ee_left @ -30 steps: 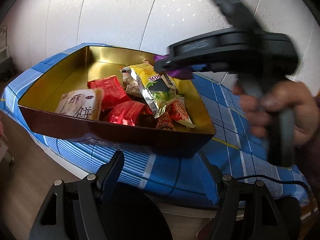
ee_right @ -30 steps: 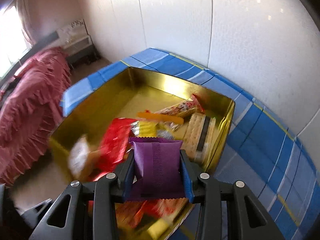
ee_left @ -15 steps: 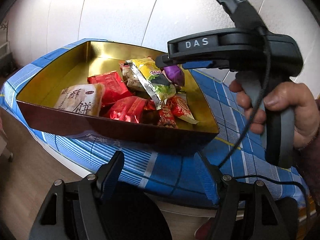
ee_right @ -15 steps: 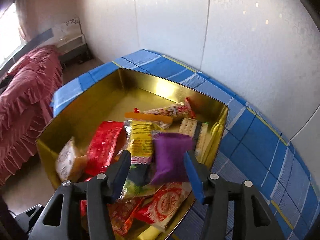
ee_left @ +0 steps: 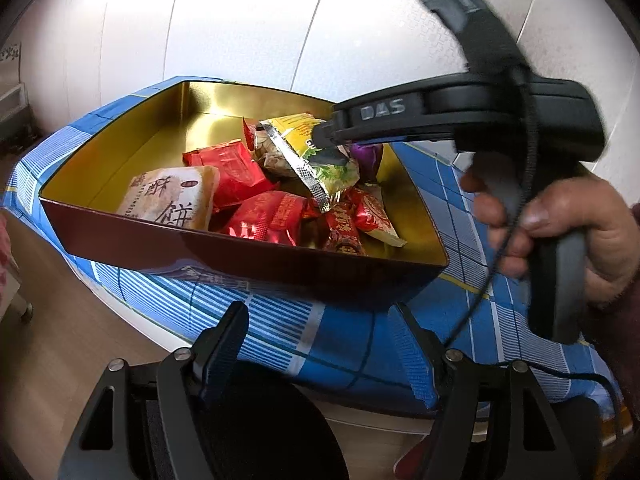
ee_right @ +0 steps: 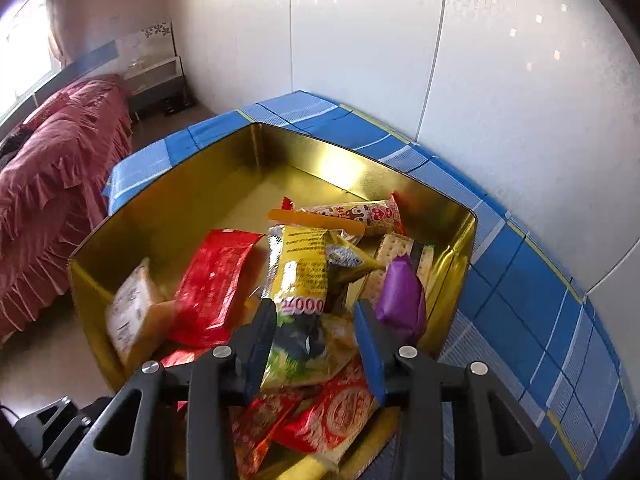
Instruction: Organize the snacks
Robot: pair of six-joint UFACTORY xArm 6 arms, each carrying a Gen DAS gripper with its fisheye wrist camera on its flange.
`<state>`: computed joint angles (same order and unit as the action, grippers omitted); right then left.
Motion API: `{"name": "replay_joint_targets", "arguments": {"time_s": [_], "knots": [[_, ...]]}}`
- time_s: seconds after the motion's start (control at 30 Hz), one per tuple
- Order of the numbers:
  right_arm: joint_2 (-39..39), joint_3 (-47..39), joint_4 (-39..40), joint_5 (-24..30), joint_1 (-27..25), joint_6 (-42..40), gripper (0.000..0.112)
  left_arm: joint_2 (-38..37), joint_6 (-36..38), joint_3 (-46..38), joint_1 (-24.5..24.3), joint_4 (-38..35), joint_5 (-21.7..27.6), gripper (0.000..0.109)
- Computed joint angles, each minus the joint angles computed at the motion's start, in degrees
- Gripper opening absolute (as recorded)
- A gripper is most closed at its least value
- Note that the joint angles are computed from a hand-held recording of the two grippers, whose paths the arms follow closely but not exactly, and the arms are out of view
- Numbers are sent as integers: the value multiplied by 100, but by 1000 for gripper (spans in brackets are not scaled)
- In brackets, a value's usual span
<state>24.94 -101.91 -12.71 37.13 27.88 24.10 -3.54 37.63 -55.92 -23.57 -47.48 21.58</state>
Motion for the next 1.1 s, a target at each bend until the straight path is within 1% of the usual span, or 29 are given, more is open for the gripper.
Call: {"name": "replay_joint_targets", "arguments": {"time_s": [0.13, 0.27, 0.37, 0.5, 0.63, 0.7, 0.73, 0.8, 0.87, 0.93, 1.0, 1.07, 1.1], "knots": [[-528, 714, -138, -379, -20, 428, 41, -49, -50, 64, -38, 89, -123, 72], [-1116, 1487, -770, -676, 23, 1248, 41, -84, -127, 114, -67, 195, -238, 72], [-1414, 1855, -1183, -713, 87, 1740, 41, -72, -163, 124, -83, 275, -337, 72], [-1827, 2345, -2200, -480, 255, 2874, 41, -152, -382, 199, -101, 544, -500, 73], [-2238, 2810, -2891, -274, 386, 3833, 41, -245, -835, 281, -82, 1109, -641, 73], [-2425, 2987, -3251, -65, 467, 4356, 41, -316, -1249, 356, -73, 1627, -830, 73], [-2487, 3051, -3353, -8, 477, 4522, 41, -337, -1441, 374, -58, 1868, -905, 74], [-2647, 3209, -3566, 139, 539, 4952, 41, -395, -1728, 393, -11, 2198, -977, 79], [-2786, 3316, -3763, 420, 638, 5315, 41, -476, -2035, 444, 43, 2523, -1062, 83], [-2890, 3424, -3919, 596, 722, 5646, 41, -556, -2298, 514, 90, 2811, -1148, 84], [-2939, 3476, -4003, 786, 826, 5919, 41, -648, -2623, 610, 148, 3196, -1245, 89], [-2960, 3495, -4046, 875, 899, 6043, 41, -732, -2922, 689, 201, 3580, -1319, 90], [-2941, 3476, -4070, 954, 964, 6088, 41, -761, -3104, 708, 228, 3790, -1350, 92]]}}
